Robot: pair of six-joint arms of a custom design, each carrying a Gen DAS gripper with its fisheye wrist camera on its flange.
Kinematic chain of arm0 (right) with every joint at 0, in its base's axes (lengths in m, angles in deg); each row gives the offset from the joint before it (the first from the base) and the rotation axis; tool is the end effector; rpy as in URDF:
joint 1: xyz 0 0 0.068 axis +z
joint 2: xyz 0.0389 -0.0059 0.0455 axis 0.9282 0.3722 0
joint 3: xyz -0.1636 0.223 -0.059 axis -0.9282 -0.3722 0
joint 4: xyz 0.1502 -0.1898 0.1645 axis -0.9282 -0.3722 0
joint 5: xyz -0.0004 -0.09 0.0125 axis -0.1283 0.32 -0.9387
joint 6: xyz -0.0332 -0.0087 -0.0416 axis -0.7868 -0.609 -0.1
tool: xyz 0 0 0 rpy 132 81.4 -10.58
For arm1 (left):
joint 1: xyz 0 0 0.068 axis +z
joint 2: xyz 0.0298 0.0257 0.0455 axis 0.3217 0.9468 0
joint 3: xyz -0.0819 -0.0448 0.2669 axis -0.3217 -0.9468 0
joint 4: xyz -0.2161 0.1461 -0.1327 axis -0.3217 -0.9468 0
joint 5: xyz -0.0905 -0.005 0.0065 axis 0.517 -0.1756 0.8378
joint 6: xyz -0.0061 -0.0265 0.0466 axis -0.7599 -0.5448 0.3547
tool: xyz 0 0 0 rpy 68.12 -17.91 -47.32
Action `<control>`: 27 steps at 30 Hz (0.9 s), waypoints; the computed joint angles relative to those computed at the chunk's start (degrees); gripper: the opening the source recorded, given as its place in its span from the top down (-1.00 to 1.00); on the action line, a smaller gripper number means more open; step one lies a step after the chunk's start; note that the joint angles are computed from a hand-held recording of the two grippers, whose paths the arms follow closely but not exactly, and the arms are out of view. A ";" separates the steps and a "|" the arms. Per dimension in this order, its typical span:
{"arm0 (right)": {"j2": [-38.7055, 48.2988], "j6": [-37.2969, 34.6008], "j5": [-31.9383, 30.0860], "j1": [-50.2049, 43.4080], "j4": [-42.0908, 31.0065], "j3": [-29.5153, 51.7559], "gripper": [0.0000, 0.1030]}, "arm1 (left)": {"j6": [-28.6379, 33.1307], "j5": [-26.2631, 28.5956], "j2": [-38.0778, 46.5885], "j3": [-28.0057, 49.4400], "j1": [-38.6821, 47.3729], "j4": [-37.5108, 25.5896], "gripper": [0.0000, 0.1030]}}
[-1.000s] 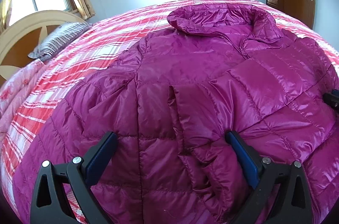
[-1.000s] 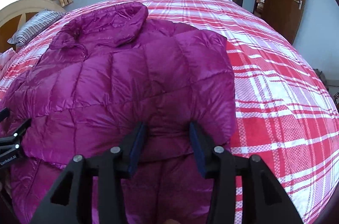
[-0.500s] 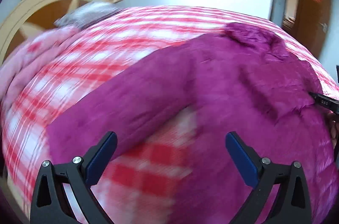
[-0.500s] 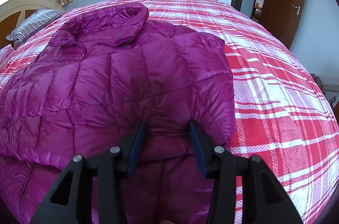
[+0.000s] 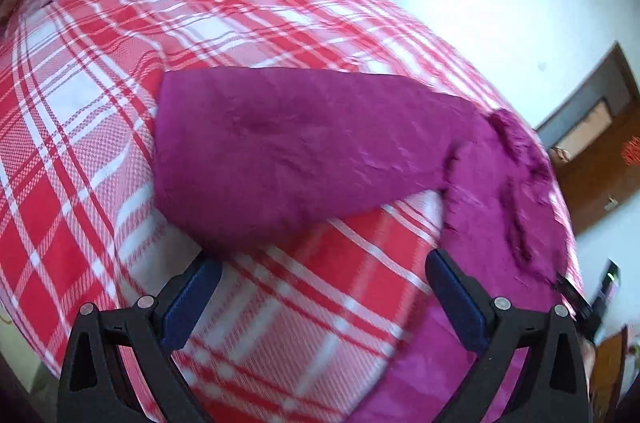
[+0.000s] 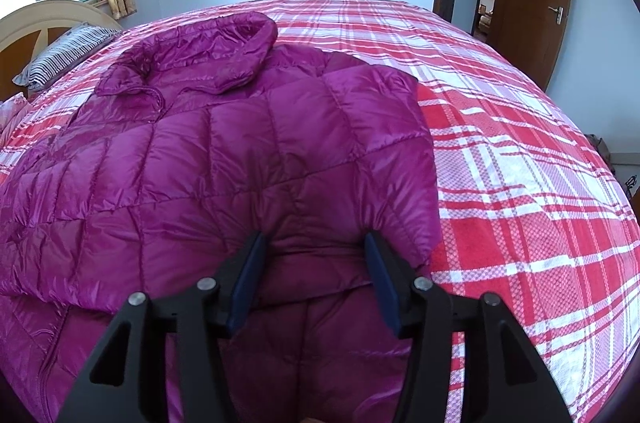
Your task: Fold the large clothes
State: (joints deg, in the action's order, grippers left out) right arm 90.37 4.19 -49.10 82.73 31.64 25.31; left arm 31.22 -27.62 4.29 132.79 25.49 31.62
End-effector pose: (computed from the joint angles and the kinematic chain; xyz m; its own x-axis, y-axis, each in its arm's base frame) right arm 0.2677 0.0546 0.1550 -0.6727 0.2964 -0.6779 0.3925 0.9197 0.0126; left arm 0.3013 0.0223 0.1846 -0.7979 -0.3078 -0.5182 -0.0702 0.9014 -0.4273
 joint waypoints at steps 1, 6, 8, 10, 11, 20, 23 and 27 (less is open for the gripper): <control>-0.14 0.06 -0.07 -0.04 0.10 -0.12 -0.15 | -0.67 -0.67 0.33 -0.14 0.22 1.54 -0.98; -1.28 0.36 -1.18 -0.54 1.14 -1.17 -0.30 | -3.62 -9.74 2.81 1.32 -0.24 6.74 -0.97; -1.44 0.33 -1.68 -0.77 1.44 -1.36 -0.32 | -4.15 -10.84 4.30 2.06 0.17 8.58 -0.78; -1.36 0.35 -1.66 -0.70 1.60 -1.35 -0.33 | -3.76 -12.80 5.14 3.07 0.00 8.73 -0.31; -1.36 0.35 -1.66 -0.70 1.60 -1.35 -0.33 | -3.64 -12.61 5.54 3.39 0.60 9.14 0.19; -1.79 0.46 -1.86 -0.80 1.75 -1.63 -0.36 | 2.18 -17.88 3.25 8.31 0.95 11.89 0.60; -2.03 0.57 -2.12 -0.93 2.02 -1.85 -0.37 | 4.68 -19.68 -0.48 9.91 -1.10 13.81 0.60; -2.46 0.59 -2.46 -1.09 2.19 -2.15 -0.38 | 10.05 -22.14 -5.74 10.03 -6.39 17.28 0.60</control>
State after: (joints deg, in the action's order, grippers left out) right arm 87.90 4.78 -51.56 81.64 33.82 23.16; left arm 41.27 -49.76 -1.46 142.82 19.11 48.90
